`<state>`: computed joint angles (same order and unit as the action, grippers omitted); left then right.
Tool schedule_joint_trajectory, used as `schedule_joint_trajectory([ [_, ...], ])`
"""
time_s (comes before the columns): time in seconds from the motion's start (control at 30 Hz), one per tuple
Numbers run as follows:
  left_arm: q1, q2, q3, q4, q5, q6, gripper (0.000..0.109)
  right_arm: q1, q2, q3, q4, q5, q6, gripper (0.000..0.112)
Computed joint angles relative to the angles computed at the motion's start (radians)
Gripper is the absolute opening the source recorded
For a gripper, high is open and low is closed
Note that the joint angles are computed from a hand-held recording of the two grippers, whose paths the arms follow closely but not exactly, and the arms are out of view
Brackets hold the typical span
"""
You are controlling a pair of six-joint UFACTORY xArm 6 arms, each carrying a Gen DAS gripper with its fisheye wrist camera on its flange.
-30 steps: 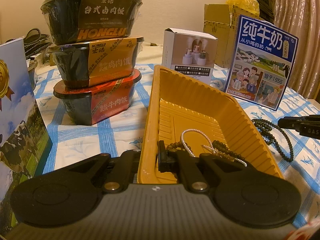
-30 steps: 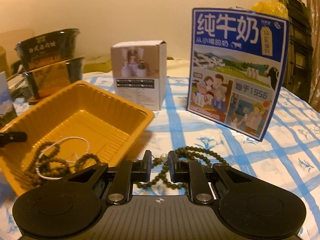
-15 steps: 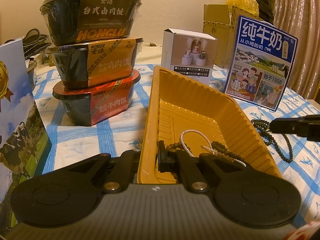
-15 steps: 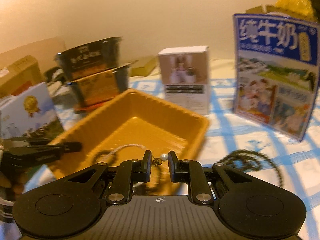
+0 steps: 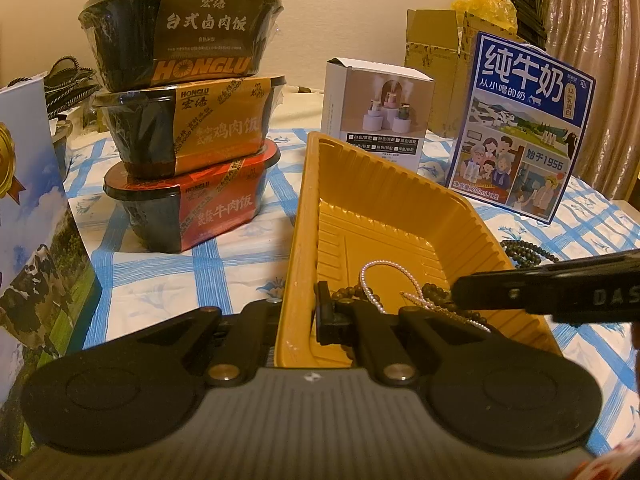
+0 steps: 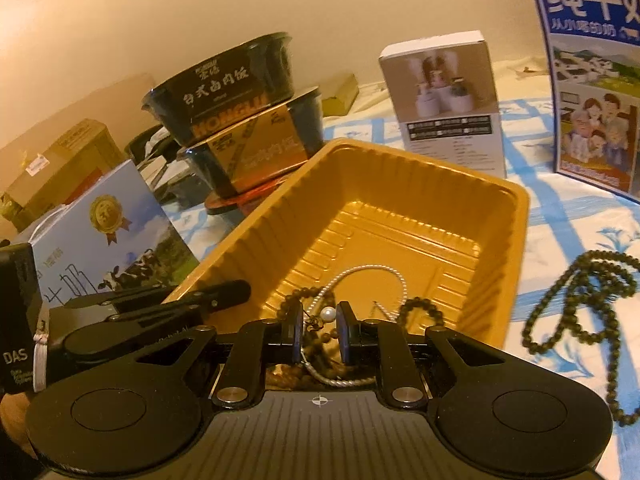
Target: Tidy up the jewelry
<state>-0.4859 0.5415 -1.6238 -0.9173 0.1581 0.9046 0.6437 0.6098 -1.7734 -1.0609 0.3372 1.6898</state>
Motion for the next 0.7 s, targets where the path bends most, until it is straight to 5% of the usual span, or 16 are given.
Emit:
schedule_joint_trajectory([
  [0.23, 0.000, -0.002, 0.001, -0.008, 0.002, 0.006, 0.004, -0.002, 0.067, -0.082, -0.034, 0.005, 0.046, 0.019],
  [0.37, 0.001, -0.001, 0.000, -0.017, 0.003, 0.016, 0.004, -0.002, 0.051, -0.062, -0.132, 0.009, 0.160, 0.047],
  [0.7, 0.004, 0.001, -0.001, -0.015, 0.006, 0.007, 0.004, 0.039, -0.141, 0.191, -0.322, 0.095, 0.406, 0.048],
])
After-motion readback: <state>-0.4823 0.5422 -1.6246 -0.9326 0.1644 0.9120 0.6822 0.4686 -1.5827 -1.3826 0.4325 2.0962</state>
